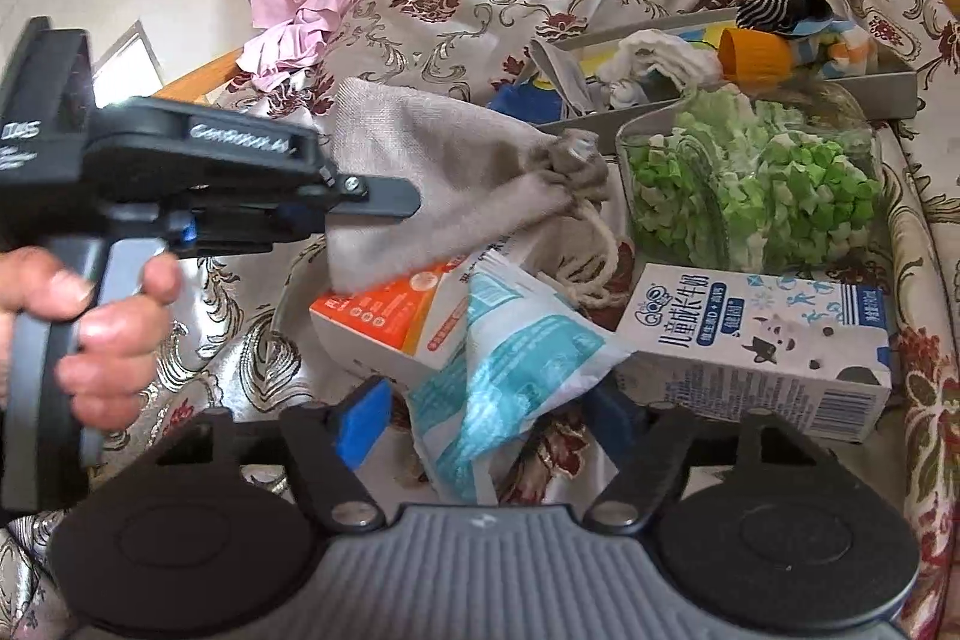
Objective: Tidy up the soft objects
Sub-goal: 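Grasp the beige drawstring pouch with the left tool while the right tool approaches the printed packet, then grasp the blue-white printed packet with the right tool while the left tool holds the pouch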
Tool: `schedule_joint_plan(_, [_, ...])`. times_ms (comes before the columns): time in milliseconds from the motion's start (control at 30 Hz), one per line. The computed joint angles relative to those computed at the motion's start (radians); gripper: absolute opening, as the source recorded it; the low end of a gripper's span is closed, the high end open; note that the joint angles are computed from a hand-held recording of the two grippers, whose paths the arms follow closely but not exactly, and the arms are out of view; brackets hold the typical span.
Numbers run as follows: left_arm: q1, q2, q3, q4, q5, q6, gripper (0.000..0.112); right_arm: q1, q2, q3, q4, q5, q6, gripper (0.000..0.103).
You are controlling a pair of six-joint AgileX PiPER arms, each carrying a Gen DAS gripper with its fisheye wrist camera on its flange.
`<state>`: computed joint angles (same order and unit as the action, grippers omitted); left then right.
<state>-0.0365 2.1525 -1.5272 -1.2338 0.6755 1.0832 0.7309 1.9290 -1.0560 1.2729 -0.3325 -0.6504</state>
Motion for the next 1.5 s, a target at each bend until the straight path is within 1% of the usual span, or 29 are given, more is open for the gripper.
schedule_joint_plan(33, [0.001,-0.007,0.011,-0.005,0.017,0.011,0.014,0.002,-0.001,0.0,0.011,-0.002,-0.009,0.07])
schedule_joint_plan(100, [-0.008,-0.026,0.046,-0.029,0.005,0.058,0.016,0.0,-0.002,0.0,0.009,-0.002,-0.004,0.069])
schedule_joint_plan(200, [-0.025,-0.032,0.065,-0.064,-0.031,0.089,0.033,-0.005,-0.002,0.001,-0.005,0.007,0.018,0.069])
schedule_joint_plan(233, [-0.029,-0.027,0.06,-0.076,-0.034,0.087,0.042,-0.007,0.0,-0.001,-0.009,0.01,0.022,0.069])
schedule_joint_plan(267, [-0.032,-0.022,0.051,-0.085,-0.032,0.086,0.046,-0.01,0.002,-0.002,-0.016,0.013,0.029,0.069])
schedule_joint_plan(433, [-0.062,0.038,-0.049,-0.072,-0.039,0.01,0.057,-0.02,0.009,-0.003,-0.051,0.028,0.069,0.069])
schedule_joint_plan(533, [-0.081,0.066,-0.092,-0.071,-0.051,-0.018,0.059,-0.021,0.014,-0.004,-0.066,0.027,0.081,0.069])
schedule_joint_plan(600, [-0.096,0.067,-0.094,-0.068,-0.079,-0.013,0.053,-0.023,0.018,-0.007,-0.066,0.032,0.08,0.069])
schedule_joint_plan(633, [-0.103,0.063,-0.09,-0.057,-0.093,-0.014,0.039,-0.023,0.02,-0.008,-0.069,0.035,0.082,0.069])
schedule_joint_plan(667, [-0.112,0.058,-0.083,-0.043,-0.113,-0.012,0.031,-0.022,0.019,-0.007,-0.069,0.034,0.083,0.069])
schedule_joint_plan(700, [-0.116,0.051,-0.07,-0.047,-0.132,0.005,0.028,-0.021,0.018,-0.006,-0.071,0.031,0.086,0.067])
schedule_joint_plan(733, [-0.117,0.043,-0.053,-0.068,-0.142,0.036,0.02,-0.02,0.016,-0.004,-0.076,0.031,0.093,0.066])
schedule_joint_plan(767, [-0.115,0.039,-0.043,-0.084,-0.14,0.057,0.015,-0.022,0.014,0.0,-0.095,0.036,0.114,0.063])
schedule_joint_plan(800, [-0.112,0.033,-0.029,-0.102,-0.139,0.076,0.014,-0.023,0.011,0.004,-0.111,0.038,0.133,0.062])
schedule_joint_plan(867, [-0.107,0.018,-0.001,-0.132,-0.143,0.104,0.01,-0.024,0.008,0.006,-0.121,0.042,0.144,0.059])
schedule_joint_plan(967, [-0.102,-0.012,0.045,-0.164,-0.157,0.131,0.009,-0.025,0.004,0.01,-0.128,0.046,0.157,0.056])
schedule_joint_plan(1033, [-0.092,-0.032,0.073,-0.167,-0.147,0.127,0.009,-0.03,0.0,0.013,-0.146,0.052,0.184,0.054])
schedule_joint_plan(1100, [-0.084,-0.065,0.122,-0.192,-0.152,0.163,0.008,-0.035,-0.006,0.018,-0.165,0.059,0.214,0.049])
schedule_joint_plan(1133, [-0.08,-0.081,0.147,-0.206,-0.155,0.184,0.008,-0.035,-0.009,0.02,-0.165,0.059,0.218,0.049])
schedule_joint_plan(1233, [-0.069,-0.125,0.208,-0.235,-0.163,0.221,0.007,-0.03,-0.02,0.024,-0.131,0.054,0.189,0.043])
schedule_joint_plan(1300, [-0.063,-0.154,0.246,-0.262,-0.173,0.243,0.007,-0.025,-0.03,0.026,-0.072,0.048,0.13,0.039])
schedule_joint_plan(1400, [-0.05,-0.197,0.311,-0.312,-0.182,0.269,0.006,-0.009,-0.048,0.03,0.022,0.026,0.037,0.035])
schedule_joint_plan(1500, [-0.045,-0.246,0.393,-0.417,-0.202,0.34,0.006,0.007,-0.07,0.049,0.042,-0.015,0.013,0.032])
